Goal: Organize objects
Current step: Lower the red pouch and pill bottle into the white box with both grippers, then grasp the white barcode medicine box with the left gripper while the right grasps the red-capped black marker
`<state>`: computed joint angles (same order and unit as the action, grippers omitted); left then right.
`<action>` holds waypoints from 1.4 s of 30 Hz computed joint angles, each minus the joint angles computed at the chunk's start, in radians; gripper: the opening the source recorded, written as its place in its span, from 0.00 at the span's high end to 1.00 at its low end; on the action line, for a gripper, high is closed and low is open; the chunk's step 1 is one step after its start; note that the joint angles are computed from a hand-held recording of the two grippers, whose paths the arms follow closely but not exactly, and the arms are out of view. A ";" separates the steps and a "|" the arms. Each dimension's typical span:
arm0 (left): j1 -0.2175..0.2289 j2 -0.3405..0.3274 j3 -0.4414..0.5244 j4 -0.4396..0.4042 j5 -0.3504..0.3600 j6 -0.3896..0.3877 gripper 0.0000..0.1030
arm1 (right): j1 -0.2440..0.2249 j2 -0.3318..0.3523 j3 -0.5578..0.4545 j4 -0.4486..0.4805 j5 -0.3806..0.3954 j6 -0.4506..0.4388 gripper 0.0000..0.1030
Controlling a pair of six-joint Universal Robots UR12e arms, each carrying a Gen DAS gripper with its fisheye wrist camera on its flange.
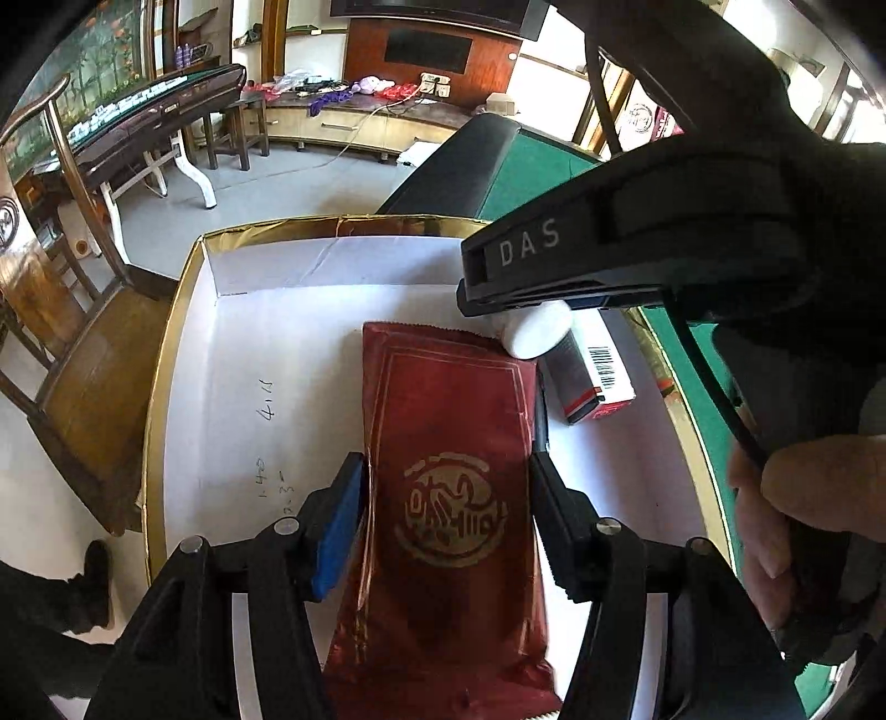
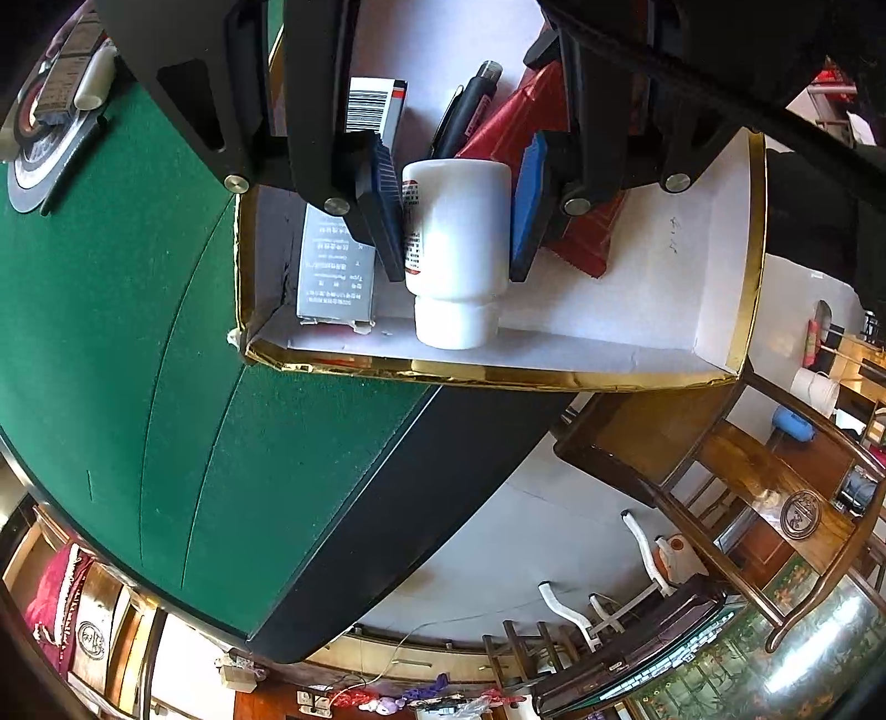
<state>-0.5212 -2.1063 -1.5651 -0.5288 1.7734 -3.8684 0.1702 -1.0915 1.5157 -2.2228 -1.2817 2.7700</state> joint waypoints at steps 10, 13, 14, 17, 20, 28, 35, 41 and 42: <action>0.000 0.028 -0.023 0.030 -0.007 -0.046 0.45 | -0.015 -0.022 0.009 0.010 0.029 -0.007 0.53; -0.004 0.035 -0.026 0.028 -0.005 -0.058 0.45 | -0.024 -0.038 0.022 0.007 0.038 -0.012 0.53; -0.003 0.032 -0.023 0.029 -0.002 -0.058 0.45 | -0.029 -0.044 0.028 0.007 0.046 -0.013 0.53; -0.008 0.035 -0.024 0.032 -0.003 -0.063 0.45 | -0.045 -0.065 0.048 0.005 0.072 -0.014 0.53; -0.016 0.037 -0.019 0.034 0.001 -0.053 0.45 | -0.069 -0.097 0.079 0.005 0.099 -0.020 0.53; -0.078 0.031 0.029 0.047 -0.007 0.036 0.45 | -0.190 -0.240 0.232 0.015 0.224 -0.068 0.50; -0.153 -0.026 0.133 0.010 -0.142 0.214 0.45 | -0.402 -0.420 0.422 0.004 0.293 -0.137 0.43; -0.202 -0.095 0.226 -0.053 -0.216 0.263 0.45 | -0.568 -0.497 0.515 0.049 0.267 -0.152 0.42; -0.207 -0.108 0.247 -0.081 -0.215 0.282 0.45 | -0.590 -0.500 0.521 0.059 0.266 -0.153 0.42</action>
<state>-0.7279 -2.2140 -1.3180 -0.6094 1.5586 -3.5862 -0.4197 -1.5915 2.0369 -2.1641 -1.0158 2.6167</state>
